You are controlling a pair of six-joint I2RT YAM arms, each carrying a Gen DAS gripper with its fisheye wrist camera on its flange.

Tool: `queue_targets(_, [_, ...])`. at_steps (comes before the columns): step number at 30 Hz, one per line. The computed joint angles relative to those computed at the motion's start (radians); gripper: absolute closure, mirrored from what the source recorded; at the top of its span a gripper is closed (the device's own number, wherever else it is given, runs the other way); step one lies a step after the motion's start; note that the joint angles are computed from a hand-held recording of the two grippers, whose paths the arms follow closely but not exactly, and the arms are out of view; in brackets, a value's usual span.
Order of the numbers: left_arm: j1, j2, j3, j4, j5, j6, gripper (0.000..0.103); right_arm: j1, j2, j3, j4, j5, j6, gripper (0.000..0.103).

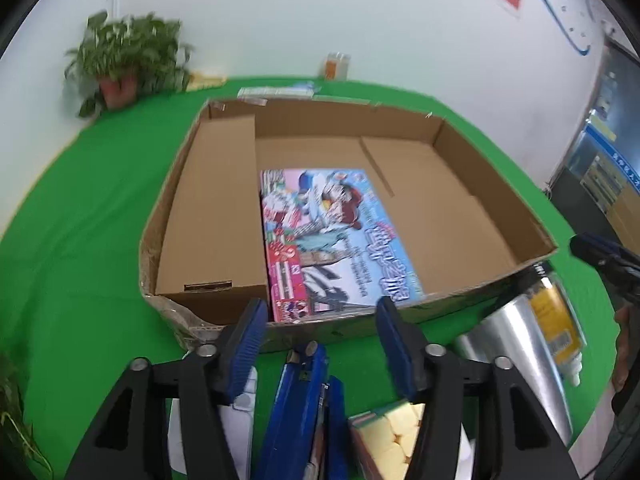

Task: Organize rigid objects
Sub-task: 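Move the left gripper to the silver metal can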

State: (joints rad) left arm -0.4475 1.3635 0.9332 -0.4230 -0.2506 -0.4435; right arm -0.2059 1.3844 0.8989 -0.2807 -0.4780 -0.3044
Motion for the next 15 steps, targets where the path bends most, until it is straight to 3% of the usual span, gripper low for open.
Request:
queue_targets(2, [-0.087,-0.066,-0.038,0.021,-0.139,-0.018,0.017,-0.043,-0.076,-0.045,-0.005,-0.062,-0.034,0.014])
queue_targets(3, [-0.125,-0.095,-0.054,0.028,-0.202,-0.02,0.0,-0.057,-0.108,-0.064,-0.013,-0.082,-0.04,0.014])
queue_targets(6, [-0.266,-0.186,-0.098,0.037,-0.386,-0.063,0.0,-0.119,-0.177,-0.112,-0.077,-0.181,-0.084,0.014])
queue_targets(10, [-0.332,-0.23,-0.119,-0.003,-0.34,-0.173,0.0,-0.201,-0.193,-0.144,-0.254,-0.316,-0.228,0.014])
queue_targets(15, [-0.426,-0.252,-0.164,-0.008,-0.337,-0.297,0.0,-0.214,-0.181,-0.218,-0.394,-0.301,-0.354,0.014])
